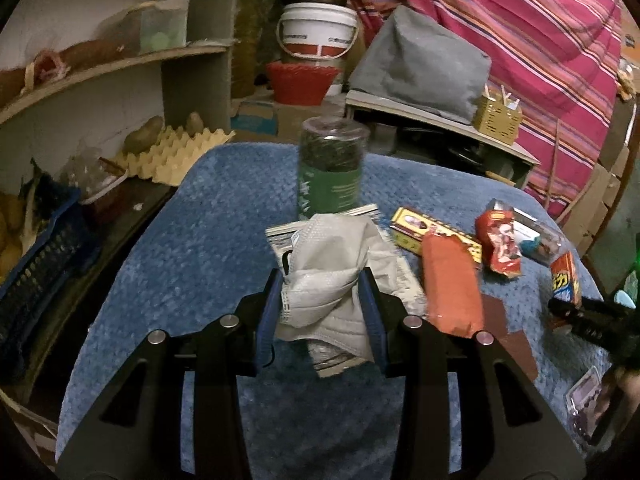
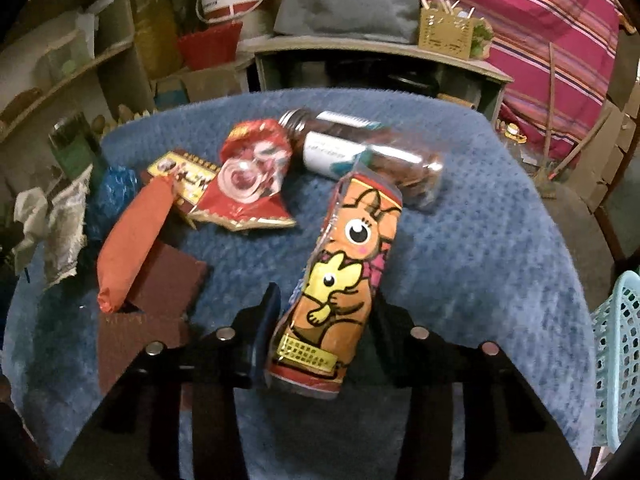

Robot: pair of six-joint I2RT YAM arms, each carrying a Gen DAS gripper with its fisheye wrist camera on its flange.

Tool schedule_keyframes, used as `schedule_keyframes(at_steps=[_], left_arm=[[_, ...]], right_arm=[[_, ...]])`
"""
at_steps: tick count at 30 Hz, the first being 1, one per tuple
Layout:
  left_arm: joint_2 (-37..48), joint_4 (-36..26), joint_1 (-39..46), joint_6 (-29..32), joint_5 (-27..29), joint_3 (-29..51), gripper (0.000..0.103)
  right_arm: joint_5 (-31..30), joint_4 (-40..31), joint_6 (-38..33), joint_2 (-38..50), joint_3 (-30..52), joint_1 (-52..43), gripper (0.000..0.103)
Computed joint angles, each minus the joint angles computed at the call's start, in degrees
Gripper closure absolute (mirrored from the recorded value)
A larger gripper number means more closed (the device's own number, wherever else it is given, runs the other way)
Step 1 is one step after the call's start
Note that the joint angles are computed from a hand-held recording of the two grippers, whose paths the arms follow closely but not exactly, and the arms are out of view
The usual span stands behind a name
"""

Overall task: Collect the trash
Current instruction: 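Carry the tissue and orange snack bag over the blue basket with both grippers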

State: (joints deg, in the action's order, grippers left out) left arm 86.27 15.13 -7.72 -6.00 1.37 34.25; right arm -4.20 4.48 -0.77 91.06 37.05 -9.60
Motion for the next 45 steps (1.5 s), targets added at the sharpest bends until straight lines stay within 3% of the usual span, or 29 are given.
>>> schedule_keyframes(at_steps=[5,15,20,27,34,45], left_arm=[[-0.9,-2.1,-3.3,-1.6,-0.3,0.6,0.065],[-3.4,-6.7,-17.7,-4.8,-10.1,2.8,0.065],[1.0,-7.0,-27.8,-8.2,-16.2,7.3,0.065],[12.8,-7.7,-41.7,-12.1,-21.0,18.7,0.065],[24.0,-10.4,-53.2,-12.6,-23.3,32.6,0.065],[43.1,-18.5,-63.1,-11.8,-22.0,59.6,0.065]], right_arm=[[-4.1,-0.7,-3.4,-4.5,-1.8,-5.5,0.062],[-16.8,-1.8,-13.1,-8.2,-4.5,-18.4,0.062],[-23.5,-5.7,-20.3,-10.3,-4.4,-28.0,0.062],[-32.1,-14.9,-32.8,-9.7,1.6,-45.5,0.062],[-36.9,-20.9,-42.3,-1.0,12.2,-61.1,0.062],[-37.2,-23.6,-46.0,15.5,28.1,-73.7,0.062]])
